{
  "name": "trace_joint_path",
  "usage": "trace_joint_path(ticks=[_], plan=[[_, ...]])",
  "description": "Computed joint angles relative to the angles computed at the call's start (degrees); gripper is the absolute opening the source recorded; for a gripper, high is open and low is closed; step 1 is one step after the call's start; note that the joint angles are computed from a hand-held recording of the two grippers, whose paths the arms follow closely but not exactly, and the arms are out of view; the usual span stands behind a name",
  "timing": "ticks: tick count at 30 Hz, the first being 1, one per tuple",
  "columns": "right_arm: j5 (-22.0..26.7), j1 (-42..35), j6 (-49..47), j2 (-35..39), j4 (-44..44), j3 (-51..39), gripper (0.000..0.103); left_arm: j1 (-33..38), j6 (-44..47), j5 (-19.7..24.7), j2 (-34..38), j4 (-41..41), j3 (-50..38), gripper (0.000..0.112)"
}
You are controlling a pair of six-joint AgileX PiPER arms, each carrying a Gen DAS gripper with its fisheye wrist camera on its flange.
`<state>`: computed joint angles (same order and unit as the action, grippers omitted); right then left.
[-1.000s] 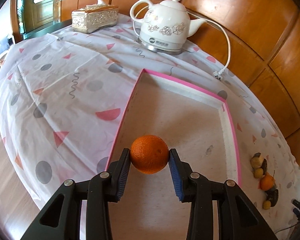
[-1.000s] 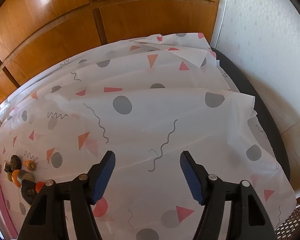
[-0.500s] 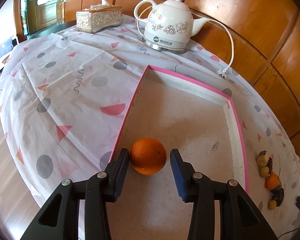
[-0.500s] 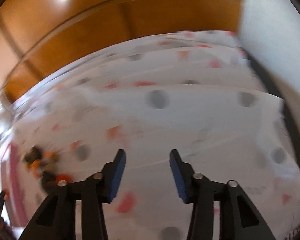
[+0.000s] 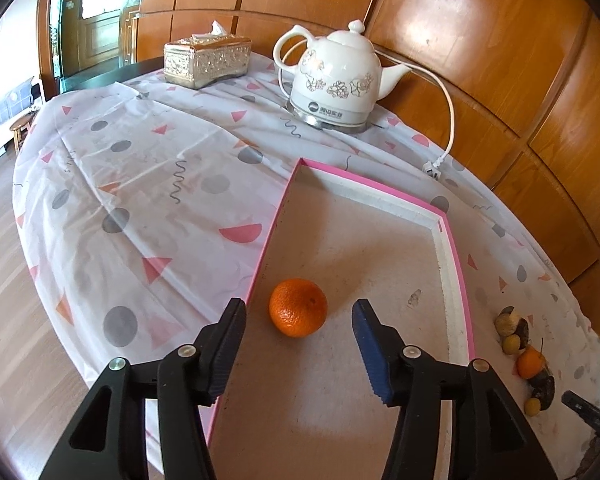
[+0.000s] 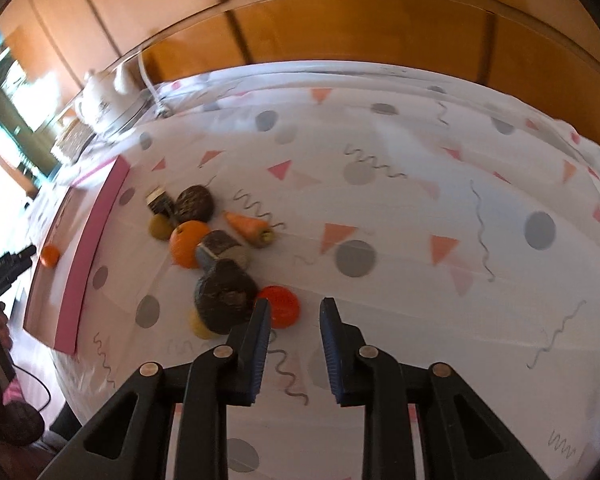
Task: Organize fruits
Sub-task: 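Move the right tool to the red tomato and close on it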
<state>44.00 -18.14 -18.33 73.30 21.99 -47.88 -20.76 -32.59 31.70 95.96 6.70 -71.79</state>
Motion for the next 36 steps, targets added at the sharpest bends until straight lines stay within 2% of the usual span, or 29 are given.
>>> trace_joint_path(ticks=[10,22,36], plan=[[-3.62,8.86,7.18,5.39,-9.98,-1.41,0.025,0.44,-2.37,-0.34,-7.75,6.65,6.67,0.067],[-4.07,8.56,6.35,7.03,-8.16,-2.1,0.028,5.64,-7.53,1.74,-11.68,7.88,13.53,0.073],[-4.09,9.16,9.11,4.83,-9.18,-1.03,0.027,2.66,-11.54,0.32,-15.51,13.65,15.93,0.076]])
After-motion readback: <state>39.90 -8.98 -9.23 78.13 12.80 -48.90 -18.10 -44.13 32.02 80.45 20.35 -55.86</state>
